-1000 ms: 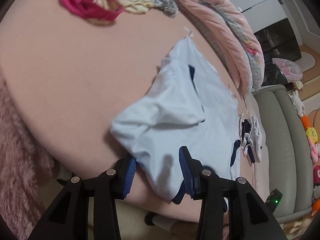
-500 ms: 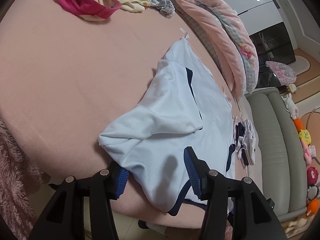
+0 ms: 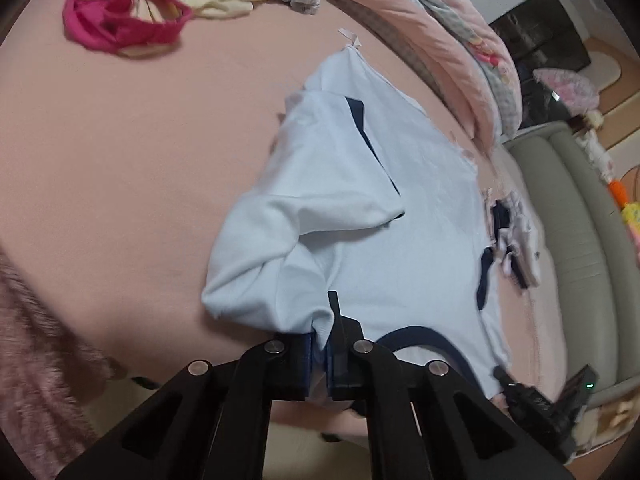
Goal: Fold clothes
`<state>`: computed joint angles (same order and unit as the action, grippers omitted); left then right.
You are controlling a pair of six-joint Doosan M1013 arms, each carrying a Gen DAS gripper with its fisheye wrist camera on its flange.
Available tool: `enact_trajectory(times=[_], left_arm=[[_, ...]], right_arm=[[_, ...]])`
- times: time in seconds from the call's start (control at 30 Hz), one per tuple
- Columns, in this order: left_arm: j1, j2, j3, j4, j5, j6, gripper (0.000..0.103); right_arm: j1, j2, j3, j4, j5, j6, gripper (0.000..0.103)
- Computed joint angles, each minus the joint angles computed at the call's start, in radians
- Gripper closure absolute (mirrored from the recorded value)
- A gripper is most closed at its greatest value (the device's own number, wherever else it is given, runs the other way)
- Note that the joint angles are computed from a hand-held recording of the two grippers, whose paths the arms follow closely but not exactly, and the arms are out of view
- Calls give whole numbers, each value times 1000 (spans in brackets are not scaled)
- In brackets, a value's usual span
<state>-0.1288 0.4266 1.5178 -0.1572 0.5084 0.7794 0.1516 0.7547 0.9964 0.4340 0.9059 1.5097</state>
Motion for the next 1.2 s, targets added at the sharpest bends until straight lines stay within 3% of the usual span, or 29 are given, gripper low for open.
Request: enact_trajectory(times=[0.13, 0.23, 0.27, 0.3, 0.33, 0.43, 0.5, 0.53, 0.6, 0.7, 0.83, 0.97, 1.2], left_arm=[[7, -4, -6, 3, 65, 3, 100], [34, 2, 17, -165, 56, 86, 98], [40, -2, 25, -214, 50, 112, 97], [47, -5, 30, -263, 54, 142, 97], [50, -6, 30, -283, 73, 145, 98], [31, -39, 26, -164, 160, 42, 97], [6, -39, -5, -156, 199, 149, 97], [-6, -37, -24, -165, 218, 227, 97], [-28, 8, -98, -241, 263, 447, 97], [-79, 115, -265, -261, 348, 695, 97], [-120, 220, -412, -229, 428, 758, 97], [-146, 278, -484, -190, 477, 762, 97], [-156, 278, -492, -257, 417, 832, 97]], right_arm=[[8, -34, 42, -37, 4, 12, 97], [-6, -7, 9, -41, 89, 79, 95], [-18, -8, 13, -2, 89, 74, 94], [-20, -10, 8, -9, 100, 78, 88], [-17, -15, 8, -47, 104, 87, 88], [-38, -80, 88, 4, 21, 63, 85], [-39, -96, 95, -34, -4, 52, 73], [-37, -96, 86, -55, -3, 37, 71], [-36, -80, 49, -54, 26, -36, 71], [-21, -8, -60, -28, 152, -207, 71], [7, 22, -89, -121, 178, -287, 72], [0, 45, -113, -110, 198, -278, 88], [-11, 14, -63, -174, 127, -210, 91]])
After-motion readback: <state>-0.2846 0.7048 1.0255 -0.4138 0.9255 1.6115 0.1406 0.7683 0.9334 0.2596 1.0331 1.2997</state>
